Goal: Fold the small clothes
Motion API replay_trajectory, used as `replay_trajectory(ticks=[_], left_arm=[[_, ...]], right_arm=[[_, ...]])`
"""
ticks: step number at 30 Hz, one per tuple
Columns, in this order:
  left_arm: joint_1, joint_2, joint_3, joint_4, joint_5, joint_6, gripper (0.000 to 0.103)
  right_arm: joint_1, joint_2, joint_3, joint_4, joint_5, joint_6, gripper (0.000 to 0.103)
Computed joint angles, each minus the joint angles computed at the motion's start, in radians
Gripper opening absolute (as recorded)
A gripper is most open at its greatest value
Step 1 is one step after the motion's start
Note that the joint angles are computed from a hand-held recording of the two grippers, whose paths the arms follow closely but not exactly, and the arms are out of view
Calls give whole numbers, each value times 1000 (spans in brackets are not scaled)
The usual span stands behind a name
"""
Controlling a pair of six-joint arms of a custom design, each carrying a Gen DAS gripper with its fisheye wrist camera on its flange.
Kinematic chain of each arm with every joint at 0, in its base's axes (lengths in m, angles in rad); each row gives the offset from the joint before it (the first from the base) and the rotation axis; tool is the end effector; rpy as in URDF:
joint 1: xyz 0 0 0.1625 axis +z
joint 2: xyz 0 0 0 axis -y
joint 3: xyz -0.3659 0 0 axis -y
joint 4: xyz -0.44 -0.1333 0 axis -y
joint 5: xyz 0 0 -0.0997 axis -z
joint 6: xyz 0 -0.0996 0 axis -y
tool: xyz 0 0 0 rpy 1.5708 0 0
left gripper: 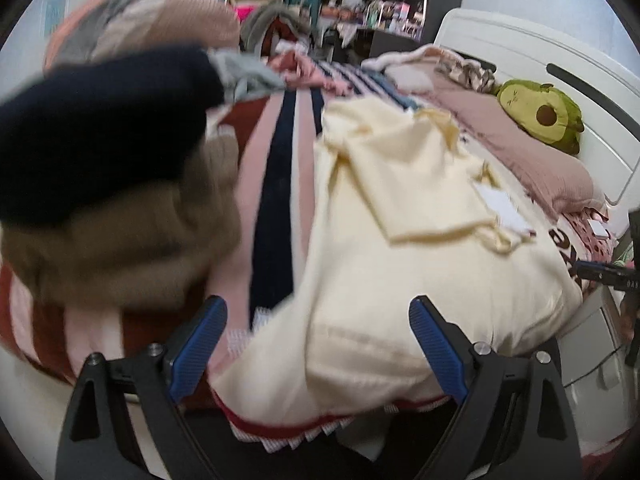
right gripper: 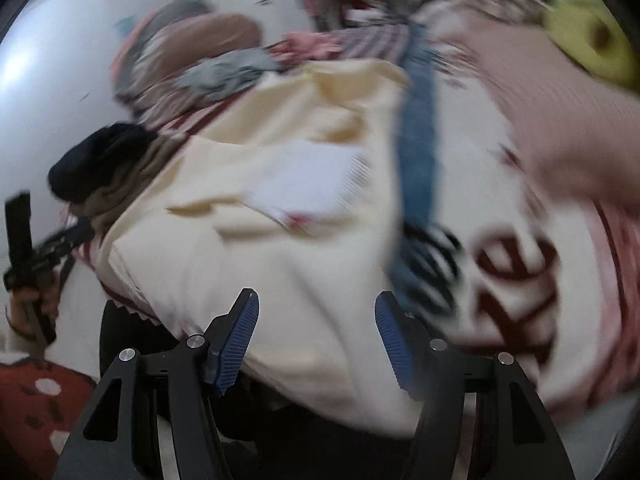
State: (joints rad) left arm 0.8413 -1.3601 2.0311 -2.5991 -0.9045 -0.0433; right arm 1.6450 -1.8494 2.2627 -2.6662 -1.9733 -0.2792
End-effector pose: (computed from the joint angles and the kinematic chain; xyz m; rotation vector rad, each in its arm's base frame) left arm -0.2159 -0.5339 0.2082 0.7084 2.4570 -0.7597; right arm 0.1265 -0.4293 0.3293 0.2668 -2.5453 0.8479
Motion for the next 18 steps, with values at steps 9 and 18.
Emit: replay_trajectory(ticks=[9, 18], left_arm=[[37, 41, -1, 30, 12, -5, 90], [69, 73, -36, 53, -29, 5, 89]], right_arm=[[-108, -58, 61, 40, 49, -32, 56], [-127, -49, 19, 47, 55, -75, 58]])
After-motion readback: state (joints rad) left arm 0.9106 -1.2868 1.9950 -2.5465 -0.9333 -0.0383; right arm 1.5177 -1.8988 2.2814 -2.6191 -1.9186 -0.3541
